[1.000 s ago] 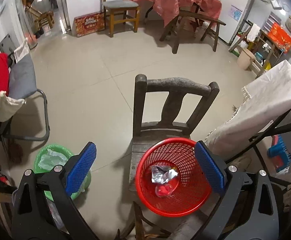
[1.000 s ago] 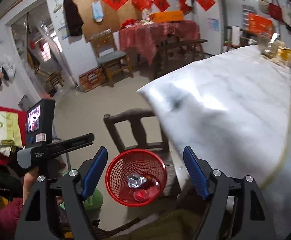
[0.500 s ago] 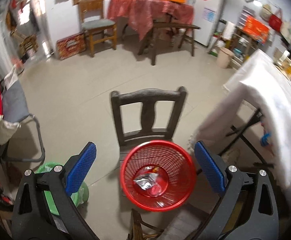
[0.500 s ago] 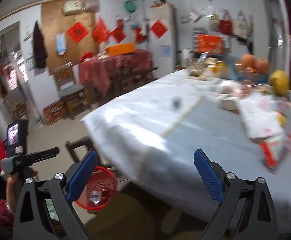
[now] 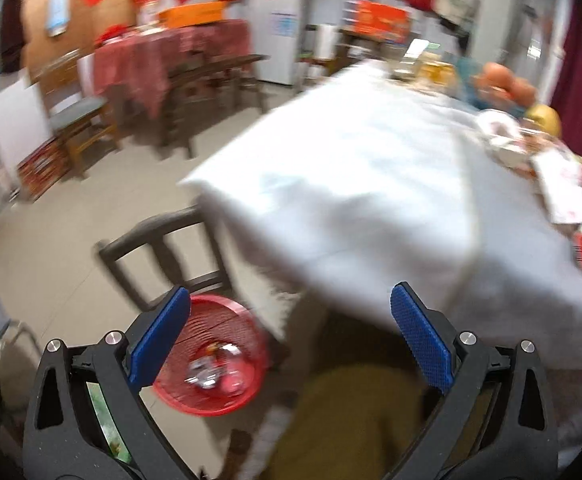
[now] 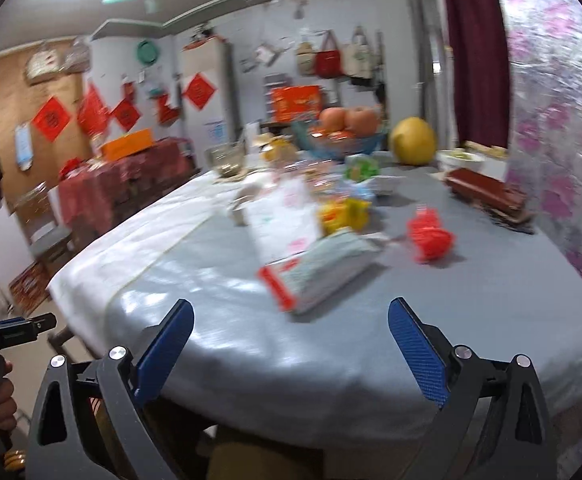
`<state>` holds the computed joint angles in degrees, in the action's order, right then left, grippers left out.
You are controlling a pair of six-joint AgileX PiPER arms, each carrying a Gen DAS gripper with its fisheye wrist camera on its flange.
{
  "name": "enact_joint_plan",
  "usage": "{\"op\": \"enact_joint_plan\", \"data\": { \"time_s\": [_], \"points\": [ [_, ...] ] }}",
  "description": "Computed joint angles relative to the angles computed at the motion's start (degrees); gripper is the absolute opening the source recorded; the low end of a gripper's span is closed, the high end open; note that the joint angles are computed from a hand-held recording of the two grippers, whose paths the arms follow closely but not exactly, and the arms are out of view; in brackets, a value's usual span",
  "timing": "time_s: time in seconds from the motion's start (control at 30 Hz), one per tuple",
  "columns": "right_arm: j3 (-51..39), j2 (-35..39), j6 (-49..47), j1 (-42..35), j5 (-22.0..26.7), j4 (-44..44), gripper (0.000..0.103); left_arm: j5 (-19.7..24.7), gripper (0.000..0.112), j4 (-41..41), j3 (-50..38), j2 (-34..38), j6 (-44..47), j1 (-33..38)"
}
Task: Collect trash
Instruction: 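Move both open grippers back over the table, then lower the left gripper onto the white tissue and close on it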
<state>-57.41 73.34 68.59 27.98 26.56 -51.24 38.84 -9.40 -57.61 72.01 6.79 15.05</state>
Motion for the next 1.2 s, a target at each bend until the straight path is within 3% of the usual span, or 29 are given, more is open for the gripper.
{"op": "enact_joint_plan", "data": {
  "time_s": [0.2,0.43,0.7,0.83,1.0,1.2],
  "points": [
    [4.6,-3.0,3.9,-6.4,-3.7,-1.3,0.097,6.9,0.096,-2.8,-15.7,10.6,-1.8,-14.5],
    [7.2,-3.6,6.9,-9.9,-4.6,-4.0,0.097,11.3,0.096,0.0,-34.2,24.7,-6.5,-27.8],
    [8.5,-2.5,3.7,-13.7,-8.0,0.4,0.097,20.7,0.096,0.4,-58.8,40.2,-8.9,-35.2],
    [8.6,-2.3,2.4,-14.2,-8.7,1.7,0.097,25.3,0.096,5.5,-70.5,47.7,-12.0,-37.9],
    [9.0,-2.6,3.1,-14.1,-9.7,1.1,0.098,22.2,0.096,15.0,-65.2,46.3,-15.8,-36.8],
    [9.4,-2.6,4.1,-13.6,-11.0,0.8,0.097,18.5,0.096,11.0,-55.2,39.7,-15.2,-26.4]
  ]
}}
